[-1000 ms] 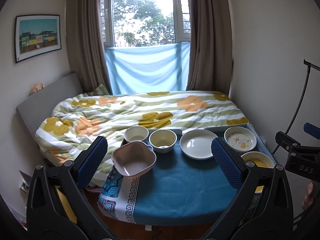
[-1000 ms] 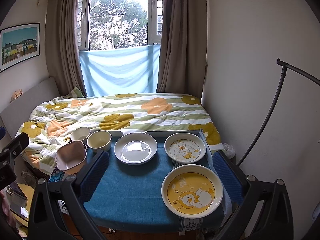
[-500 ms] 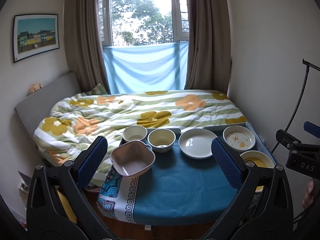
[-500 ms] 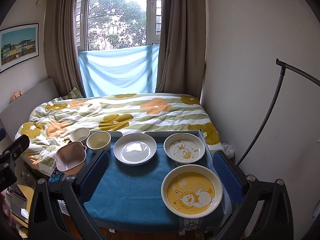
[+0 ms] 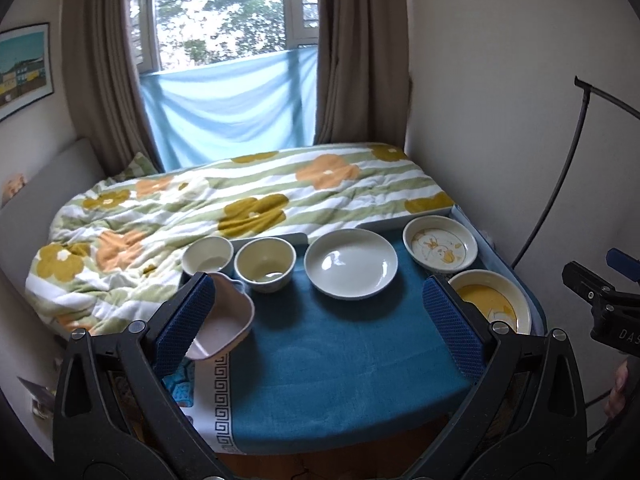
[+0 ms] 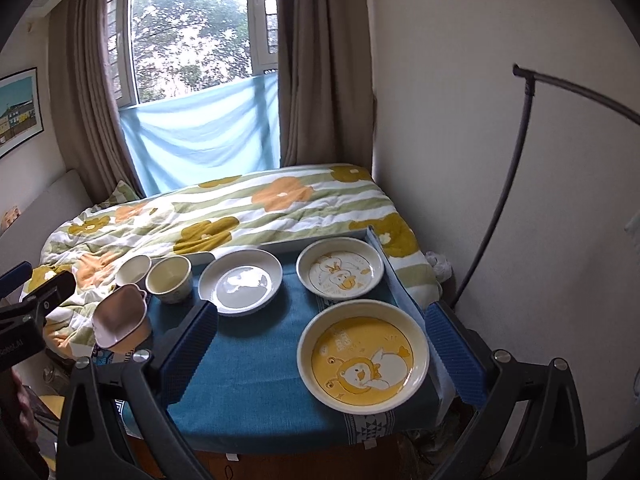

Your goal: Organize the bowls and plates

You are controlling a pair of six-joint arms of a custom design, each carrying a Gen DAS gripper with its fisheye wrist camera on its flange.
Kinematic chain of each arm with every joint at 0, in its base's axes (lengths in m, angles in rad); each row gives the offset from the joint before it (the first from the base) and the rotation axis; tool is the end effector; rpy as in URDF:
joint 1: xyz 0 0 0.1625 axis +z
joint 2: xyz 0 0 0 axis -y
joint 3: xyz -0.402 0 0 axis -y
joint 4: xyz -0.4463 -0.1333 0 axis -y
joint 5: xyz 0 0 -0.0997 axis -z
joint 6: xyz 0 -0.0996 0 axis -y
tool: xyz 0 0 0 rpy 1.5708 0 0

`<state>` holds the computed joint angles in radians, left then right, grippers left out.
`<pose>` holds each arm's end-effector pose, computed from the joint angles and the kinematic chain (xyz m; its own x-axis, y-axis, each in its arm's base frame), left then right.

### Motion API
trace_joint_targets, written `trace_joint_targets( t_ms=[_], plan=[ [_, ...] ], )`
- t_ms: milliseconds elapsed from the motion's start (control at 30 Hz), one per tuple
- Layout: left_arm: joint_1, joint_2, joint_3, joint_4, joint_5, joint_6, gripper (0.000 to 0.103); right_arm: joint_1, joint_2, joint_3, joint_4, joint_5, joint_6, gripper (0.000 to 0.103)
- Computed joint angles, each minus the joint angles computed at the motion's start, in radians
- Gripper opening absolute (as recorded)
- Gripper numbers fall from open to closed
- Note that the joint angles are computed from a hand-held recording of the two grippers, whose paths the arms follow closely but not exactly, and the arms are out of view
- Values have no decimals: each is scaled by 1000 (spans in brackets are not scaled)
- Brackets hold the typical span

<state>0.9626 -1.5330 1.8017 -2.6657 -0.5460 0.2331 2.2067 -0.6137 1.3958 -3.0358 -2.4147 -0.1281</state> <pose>-0.1356 -0.5771 0.4840 -0.6746 -0.0847 -0.7333 0.5581 0.5917 -0.5817 0.5013 -0.5800 0.0910 -0.7492 -0.0949 0.6555 -0.5610 0.6170 -0.5518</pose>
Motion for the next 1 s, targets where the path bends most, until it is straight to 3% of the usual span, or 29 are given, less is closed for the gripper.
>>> trace_joint_targets(
  t_ms=[233, 433, 567, 733, 867, 967, 1000],
  plan=[
    [124, 187, -161, 223, -293, -66, 103, -99, -92, 128, 73, 8, 180, 103],
    [202, 410, -346, 387, -418, -79, 103, -209, -135, 172, 136, 100, 289, 101],
    [234, 533, -462, 502, -448, -96, 101, -278, -143, 176, 179, 196, 336, 90],
    [262, 643, -584, 655, -470, -112, 87, -345, -138, 165, 237, 319, 376, 66],
    [279, 691, -646, 747, -496, -137, 76, -371, -130, 151, 264, 368, 393, 61],
    [289, 715, -682, 801, -507, -155, 60, -386, -126, 139, 292, 396, 394, 52],
    [292, 720, -690, 816, -512, -163, 50, -391, -125, 135, 298, 406, 390, 48]
  ],
)
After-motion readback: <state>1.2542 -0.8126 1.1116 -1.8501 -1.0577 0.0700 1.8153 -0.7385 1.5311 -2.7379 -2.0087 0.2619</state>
